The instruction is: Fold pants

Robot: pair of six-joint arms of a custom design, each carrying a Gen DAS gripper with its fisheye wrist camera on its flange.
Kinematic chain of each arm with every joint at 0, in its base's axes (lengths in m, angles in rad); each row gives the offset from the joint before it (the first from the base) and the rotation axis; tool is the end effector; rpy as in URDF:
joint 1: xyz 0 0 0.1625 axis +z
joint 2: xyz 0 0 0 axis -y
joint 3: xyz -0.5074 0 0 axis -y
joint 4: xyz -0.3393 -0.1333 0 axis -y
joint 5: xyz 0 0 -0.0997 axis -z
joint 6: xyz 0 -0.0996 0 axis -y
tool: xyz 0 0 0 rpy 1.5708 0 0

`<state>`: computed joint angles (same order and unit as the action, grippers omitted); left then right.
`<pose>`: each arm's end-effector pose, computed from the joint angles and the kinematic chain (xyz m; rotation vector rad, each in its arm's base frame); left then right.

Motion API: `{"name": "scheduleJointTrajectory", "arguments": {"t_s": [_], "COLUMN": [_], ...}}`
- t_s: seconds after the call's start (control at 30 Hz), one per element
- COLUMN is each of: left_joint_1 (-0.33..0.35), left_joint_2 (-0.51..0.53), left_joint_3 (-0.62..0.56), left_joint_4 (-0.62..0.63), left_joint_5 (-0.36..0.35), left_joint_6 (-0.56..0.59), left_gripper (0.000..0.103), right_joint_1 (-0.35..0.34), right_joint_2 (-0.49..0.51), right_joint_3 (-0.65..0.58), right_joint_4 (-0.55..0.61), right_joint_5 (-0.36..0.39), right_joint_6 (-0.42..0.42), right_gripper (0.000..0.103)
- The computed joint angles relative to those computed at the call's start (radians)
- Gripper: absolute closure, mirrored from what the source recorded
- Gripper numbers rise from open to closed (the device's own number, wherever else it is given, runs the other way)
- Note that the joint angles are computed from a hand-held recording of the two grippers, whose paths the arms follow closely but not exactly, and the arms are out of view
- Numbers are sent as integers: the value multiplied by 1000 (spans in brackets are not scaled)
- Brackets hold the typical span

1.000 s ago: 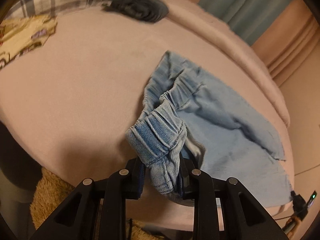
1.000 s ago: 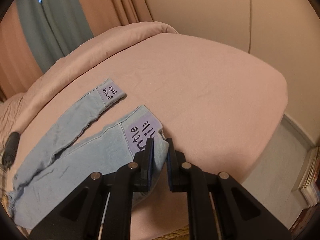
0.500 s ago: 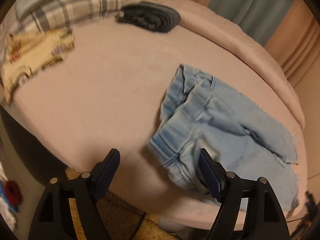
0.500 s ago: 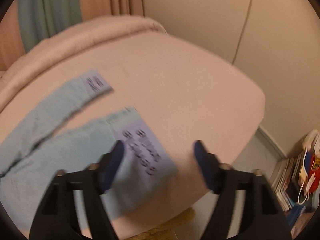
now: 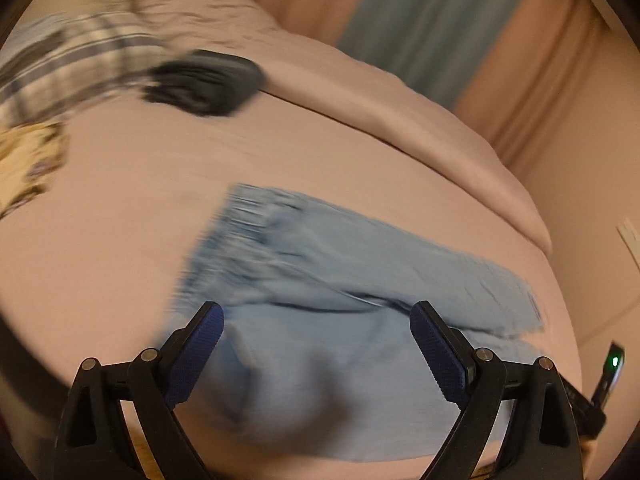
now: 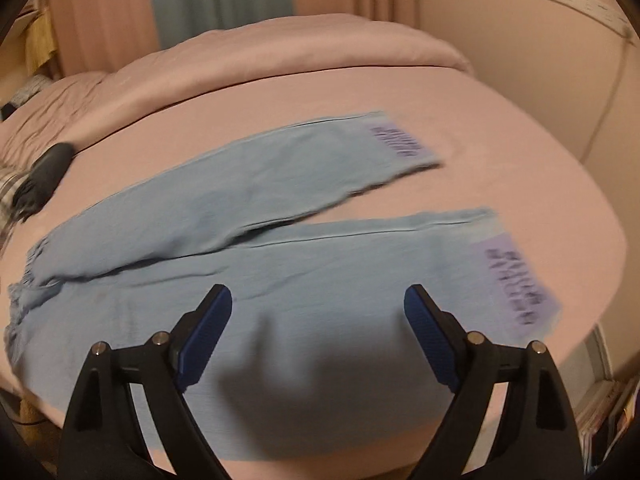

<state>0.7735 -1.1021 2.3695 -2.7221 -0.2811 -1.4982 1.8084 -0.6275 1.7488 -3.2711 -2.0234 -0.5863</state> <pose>-0.1451 -0.4617 0.2524 -0.6438 2.0324 -1.4099 0.2498 -0.6501 0.1344 0.8539 -2.3876 0.6411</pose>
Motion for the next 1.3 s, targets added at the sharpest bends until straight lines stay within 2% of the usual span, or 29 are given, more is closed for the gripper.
{"name": "scheduleJointTrajectory", "arguments": {"t_s": [0.07,0.17,0.27,0.33,0.37,0.4,0.47,0.67,0.93,1.03,1.3], "left_joint_1": [36,94,129,133,127,127,127,122,128,126,123], "left_joint_2": [54,125,150,182,183,186,186,191,221,228,238], "left_joint_3": [-29,-71,-95,-96,-102,-119,-134,-86,-92,-96,-82], "left_joint_4": [-130,-185,-131,-136,-96,-26,32,-77,-104,-79,-125], "left_joint_5": [-37,-113,-176,-150,-140,-130,-123,-109,-88,-75,-68], "left_joint_6": [144,247,225,250,233,203,179,230,265,257,279], "left_gripper": [9,9,10,9,9,9,9,8,3,3,2], "right_joint_1": [10,19,16,13,9,5,2,11,13,12,19], "right_joint_2": [5,26,52,78,86,88,92,108,124,126,138], "right_joint_3": [15,20,14,7,3,10,14,23,11,14,9], "right_joint_4": [20,35,48,33,19,-5,-25,-46,-63,-72,-91], "right_joint_5": [27,14,-39,-92,-106,-98,-95,-120,-128,-129,-155], "right_joint_6": [1,-8,-13,-9,-15,-25,-31,-21,-26,-27,-28], "right_gripper": [14,14,14,14,14,13,12,8,7,7,5]}}
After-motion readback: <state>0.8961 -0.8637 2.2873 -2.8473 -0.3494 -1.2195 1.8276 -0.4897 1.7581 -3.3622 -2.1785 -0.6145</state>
